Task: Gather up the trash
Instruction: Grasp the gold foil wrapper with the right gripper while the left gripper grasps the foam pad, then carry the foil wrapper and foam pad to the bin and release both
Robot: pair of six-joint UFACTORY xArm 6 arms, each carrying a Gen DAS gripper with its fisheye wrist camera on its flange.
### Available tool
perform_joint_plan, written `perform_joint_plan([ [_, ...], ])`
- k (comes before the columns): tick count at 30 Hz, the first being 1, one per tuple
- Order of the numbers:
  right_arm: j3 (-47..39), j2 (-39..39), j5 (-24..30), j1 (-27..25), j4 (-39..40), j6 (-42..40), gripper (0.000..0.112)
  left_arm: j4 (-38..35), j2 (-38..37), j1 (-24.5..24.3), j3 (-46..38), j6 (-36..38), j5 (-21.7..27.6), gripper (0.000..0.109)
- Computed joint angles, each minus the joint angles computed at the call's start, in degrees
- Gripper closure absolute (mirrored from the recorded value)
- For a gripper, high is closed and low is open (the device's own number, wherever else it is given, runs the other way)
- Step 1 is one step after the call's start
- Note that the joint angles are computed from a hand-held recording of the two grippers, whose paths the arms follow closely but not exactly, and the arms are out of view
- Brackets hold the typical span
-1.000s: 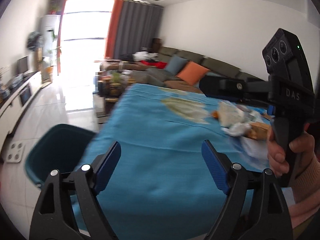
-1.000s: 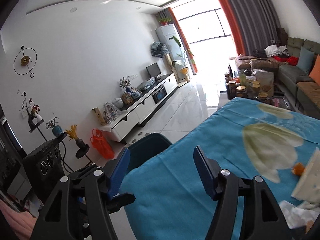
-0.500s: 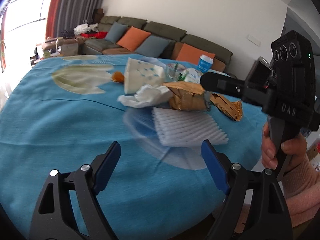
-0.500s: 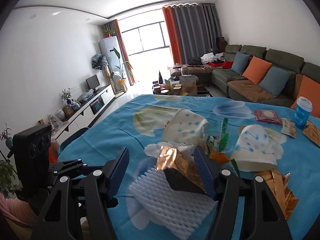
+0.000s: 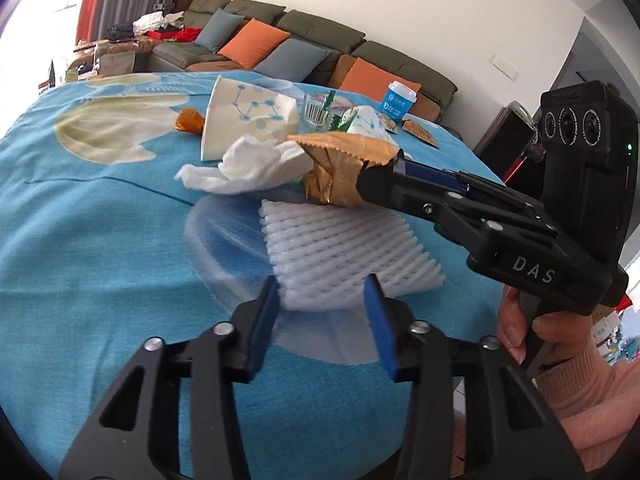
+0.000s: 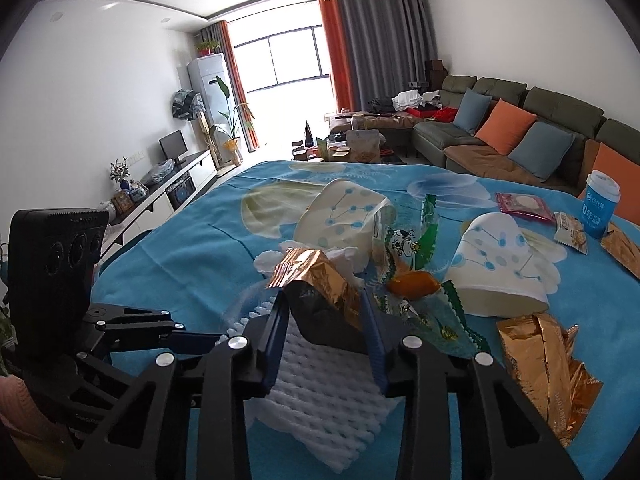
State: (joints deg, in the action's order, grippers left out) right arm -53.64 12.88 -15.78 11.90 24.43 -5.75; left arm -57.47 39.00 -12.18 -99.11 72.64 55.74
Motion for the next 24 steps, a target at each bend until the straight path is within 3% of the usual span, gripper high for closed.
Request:
perform_joint_plan([
  [4, 1.0, -0.7, -0.3, -0.6, -2.8, 3.0, 0.09, -0.6, 0.1, 0.1, 0.0, -0.2, 0.8, 0.081],
  [12, 2.5, -2.4, -1.9, -2.0, -9.5, 9.2, 0.101, -3.3, -1.6, 1.3, 1.8, 2.7, 1.4, 0.09],
  [15, 3.4, -3.3, -3.2, -4.2, -19.6, 18.7, 0.103, -4.6, -2.7, 2.3, 2.8, 4.0, 2.1, 0.091],
  [20, 3.6, -4.2, -4.3, -5.3, -25.8, 24.4, 0.103, -6.1, -3.9, 3.9, 3.8, 5.3, 2.7, 0.092],
  [24, 2.8, -4.1, -5.3, -8.4, -40.2, 37.6, 0.103, -7.4, -5.1, 5.4, 4.9, 6.3, 2.9, 0.092],
])
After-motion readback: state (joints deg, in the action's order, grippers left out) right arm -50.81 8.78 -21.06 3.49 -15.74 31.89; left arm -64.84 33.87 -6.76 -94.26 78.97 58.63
